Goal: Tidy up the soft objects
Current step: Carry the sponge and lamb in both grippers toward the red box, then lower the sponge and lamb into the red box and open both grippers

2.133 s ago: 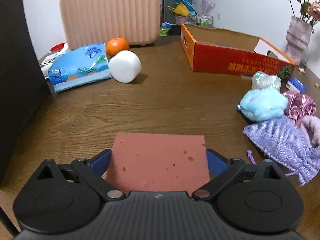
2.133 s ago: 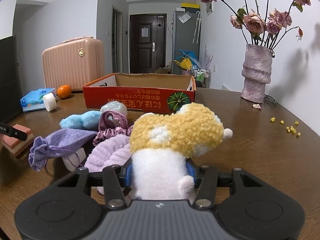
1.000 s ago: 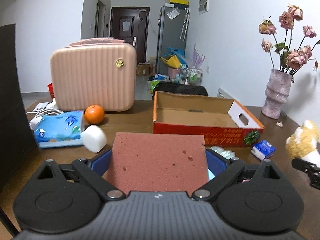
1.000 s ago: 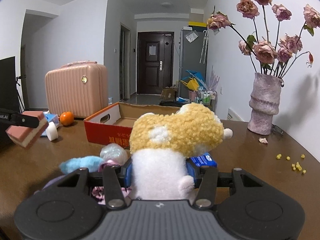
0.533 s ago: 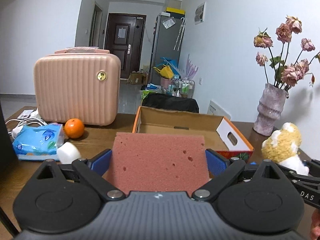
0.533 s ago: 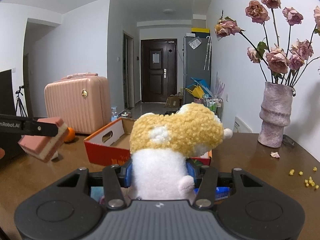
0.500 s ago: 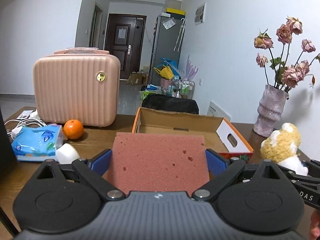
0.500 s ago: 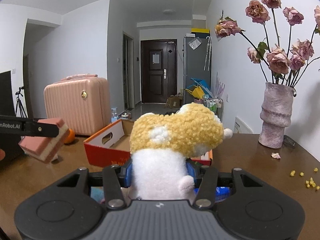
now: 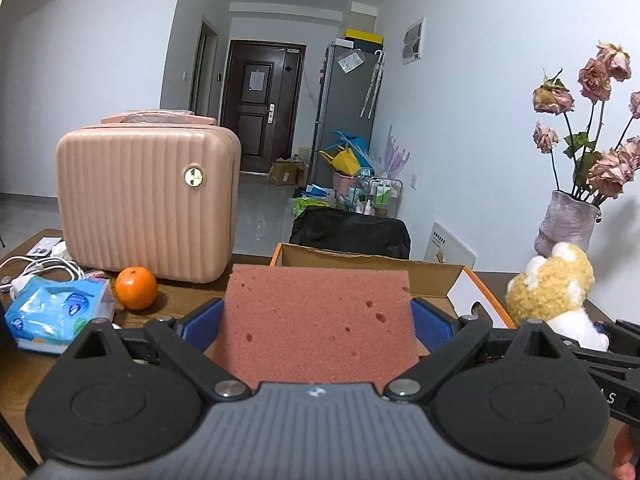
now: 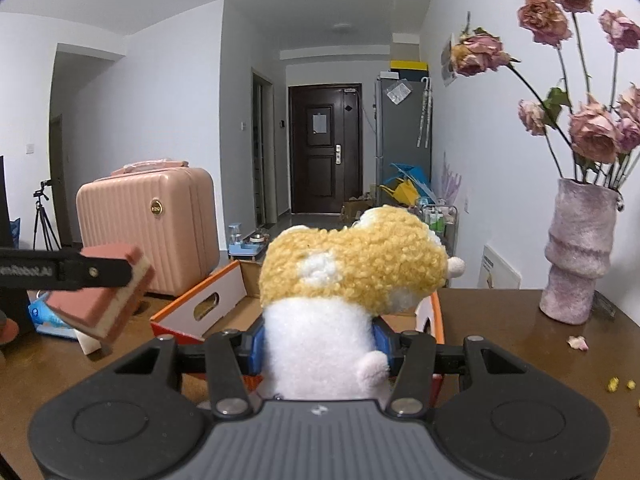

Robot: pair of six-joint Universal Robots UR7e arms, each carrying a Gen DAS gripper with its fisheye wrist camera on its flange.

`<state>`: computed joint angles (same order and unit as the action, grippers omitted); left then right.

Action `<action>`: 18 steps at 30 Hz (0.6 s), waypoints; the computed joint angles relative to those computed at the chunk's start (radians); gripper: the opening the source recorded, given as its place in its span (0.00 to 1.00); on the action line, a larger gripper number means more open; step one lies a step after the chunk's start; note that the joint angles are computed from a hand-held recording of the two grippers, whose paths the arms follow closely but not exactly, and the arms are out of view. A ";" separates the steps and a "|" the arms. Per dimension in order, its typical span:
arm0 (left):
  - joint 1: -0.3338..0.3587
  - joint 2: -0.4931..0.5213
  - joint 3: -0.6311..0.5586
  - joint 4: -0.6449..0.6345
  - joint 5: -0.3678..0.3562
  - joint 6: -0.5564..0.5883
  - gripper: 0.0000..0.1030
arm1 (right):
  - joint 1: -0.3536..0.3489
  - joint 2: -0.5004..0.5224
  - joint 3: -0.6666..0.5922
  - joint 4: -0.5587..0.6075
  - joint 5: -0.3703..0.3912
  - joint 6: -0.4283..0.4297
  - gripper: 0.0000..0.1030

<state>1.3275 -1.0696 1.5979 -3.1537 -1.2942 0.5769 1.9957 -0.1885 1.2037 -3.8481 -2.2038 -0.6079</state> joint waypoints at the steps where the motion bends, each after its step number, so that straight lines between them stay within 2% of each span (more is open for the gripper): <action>1: 0.000 0.011 -0.013 0.003 0.001 0.001 0.96 | -0.003 0.005 -0.016 0.012 0.005 -0.004 0.48; 18: 0.002 0.203 -0.261 0.069 0.019 0.029 0.96 | -0.057 0.080 -0.273 0.233 0.013 0.010 0.48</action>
